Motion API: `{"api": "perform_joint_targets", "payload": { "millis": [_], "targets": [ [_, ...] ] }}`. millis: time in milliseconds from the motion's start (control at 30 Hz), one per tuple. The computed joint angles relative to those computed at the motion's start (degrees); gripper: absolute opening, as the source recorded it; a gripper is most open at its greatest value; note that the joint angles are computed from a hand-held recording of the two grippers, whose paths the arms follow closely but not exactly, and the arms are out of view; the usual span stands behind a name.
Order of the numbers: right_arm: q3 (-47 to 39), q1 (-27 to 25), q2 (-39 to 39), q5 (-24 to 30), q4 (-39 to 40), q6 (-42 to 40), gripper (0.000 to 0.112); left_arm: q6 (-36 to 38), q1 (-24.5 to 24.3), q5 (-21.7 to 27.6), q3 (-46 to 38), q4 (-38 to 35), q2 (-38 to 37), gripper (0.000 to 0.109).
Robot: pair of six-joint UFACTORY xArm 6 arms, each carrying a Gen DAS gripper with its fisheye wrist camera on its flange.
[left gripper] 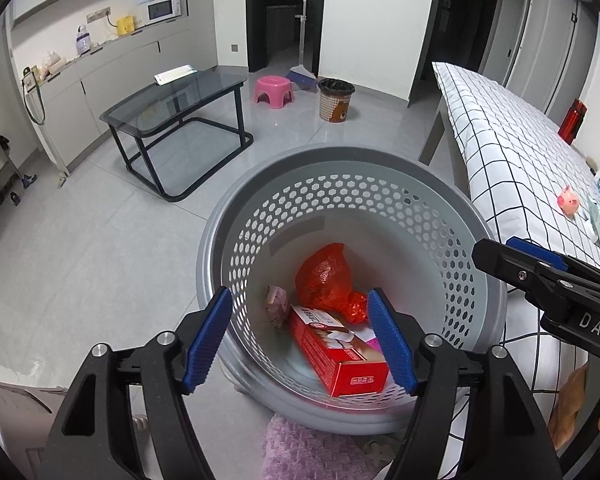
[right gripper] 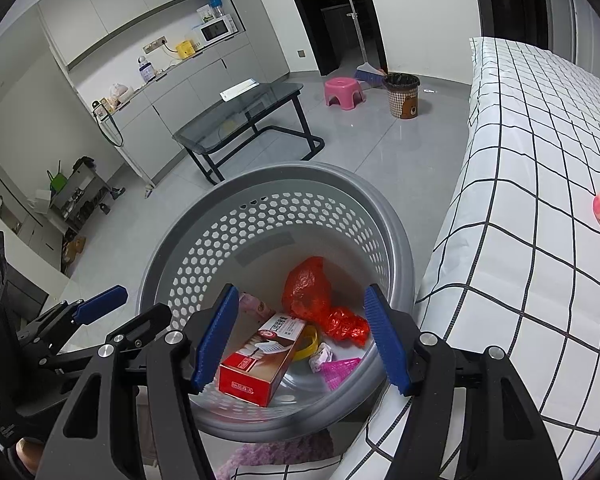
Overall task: Collect trash
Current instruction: 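Move both open tools back over the bed toward the yellow dart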
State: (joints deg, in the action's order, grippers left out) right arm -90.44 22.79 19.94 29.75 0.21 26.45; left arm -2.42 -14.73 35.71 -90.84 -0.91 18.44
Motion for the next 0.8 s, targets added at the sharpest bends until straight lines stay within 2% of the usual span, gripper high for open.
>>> {"api": "perform_joint_targets", "payload": {
  "millis": [433,800],
  "targets": [
    [2.2,0.2,-1.9,-1.0,-2.2,1.8,0.064,-3.8,-0.1,-1.6,2.5,4.1,-2.2,0.078],
    [7.7,0.3,-7.7,-1.2,-15.2,12.7,0.068,-6.4,-0.9,-2.6,4.2,6.3,-4.0,0.082]
  ]
}}
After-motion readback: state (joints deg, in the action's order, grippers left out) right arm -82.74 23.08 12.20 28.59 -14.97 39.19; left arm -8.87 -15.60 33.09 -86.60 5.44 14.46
